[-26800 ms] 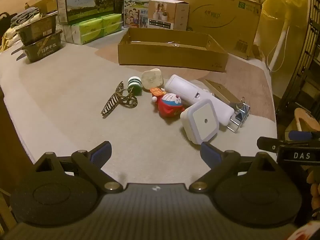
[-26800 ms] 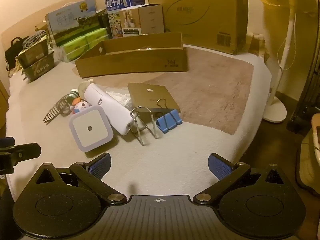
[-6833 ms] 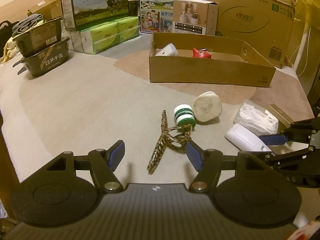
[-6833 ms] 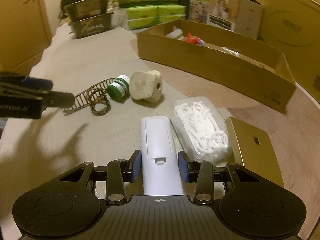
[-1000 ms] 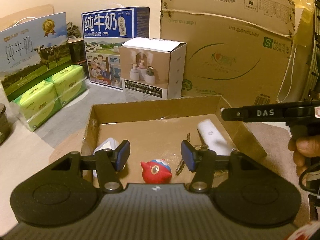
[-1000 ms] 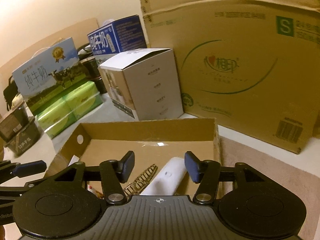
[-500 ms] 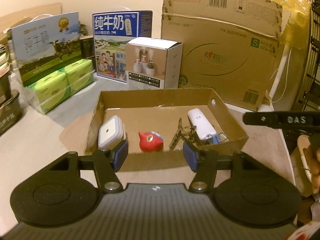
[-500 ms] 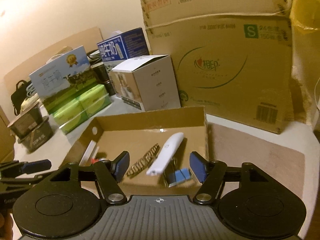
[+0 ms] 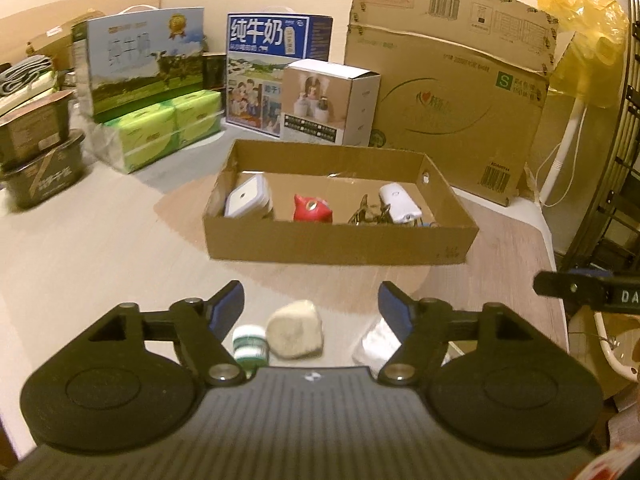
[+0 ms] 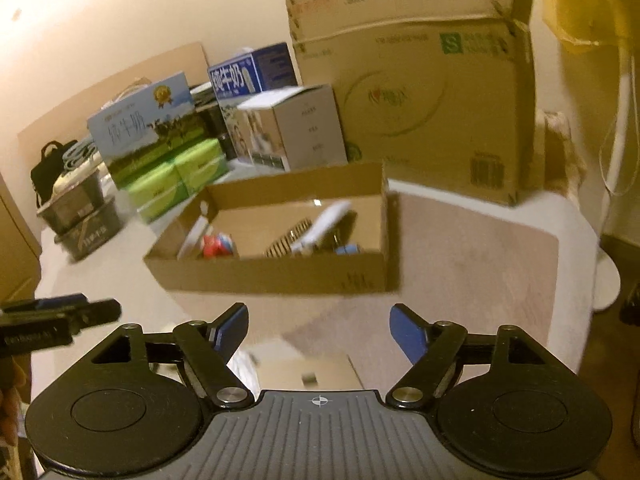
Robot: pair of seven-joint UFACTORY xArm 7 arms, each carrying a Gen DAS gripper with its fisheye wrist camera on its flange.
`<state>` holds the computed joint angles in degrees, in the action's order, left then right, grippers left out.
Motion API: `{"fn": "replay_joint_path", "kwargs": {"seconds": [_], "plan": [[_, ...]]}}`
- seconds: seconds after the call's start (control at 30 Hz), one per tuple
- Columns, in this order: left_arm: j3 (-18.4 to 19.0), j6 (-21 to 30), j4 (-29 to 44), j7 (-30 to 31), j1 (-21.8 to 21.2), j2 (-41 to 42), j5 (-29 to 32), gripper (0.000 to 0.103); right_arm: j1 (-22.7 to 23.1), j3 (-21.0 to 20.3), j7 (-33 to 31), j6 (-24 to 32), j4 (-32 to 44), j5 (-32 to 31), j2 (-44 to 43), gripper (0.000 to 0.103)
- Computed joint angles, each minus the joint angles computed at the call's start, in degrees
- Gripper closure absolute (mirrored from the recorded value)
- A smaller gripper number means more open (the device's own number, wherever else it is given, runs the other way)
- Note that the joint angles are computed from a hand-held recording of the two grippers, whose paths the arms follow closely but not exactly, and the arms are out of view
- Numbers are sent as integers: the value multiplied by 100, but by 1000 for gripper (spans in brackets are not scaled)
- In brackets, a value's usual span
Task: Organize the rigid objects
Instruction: 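Bring both tools back toward the remaining items on the table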
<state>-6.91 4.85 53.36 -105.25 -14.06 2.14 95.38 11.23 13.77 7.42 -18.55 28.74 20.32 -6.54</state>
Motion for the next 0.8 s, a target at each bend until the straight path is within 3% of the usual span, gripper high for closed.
{"fn": "replay_joint_path", "kwargs": {"seconds": [0.2, 0.3, 0.4, 0.8], "plan": [[-39, 137, -577, -180, -40, -403, 27, 27, 180, -186, 553, -4, -647, -398, -514, 25], [-64, 213, -837, -236, -61, -577, 24, 23, 607, -795, 1135, -64, -878, -1171, -648, 25], [-76, 260, -1046, -219, -76, -702, -34, 23, 666, -917, 1400, -46, -1009, -1587, -753, 23], [-72, 214, -1316, 30, 13, -799, -285, 19, 168, -303, 1437, 168, -955, -1610, -713, 15]]}}
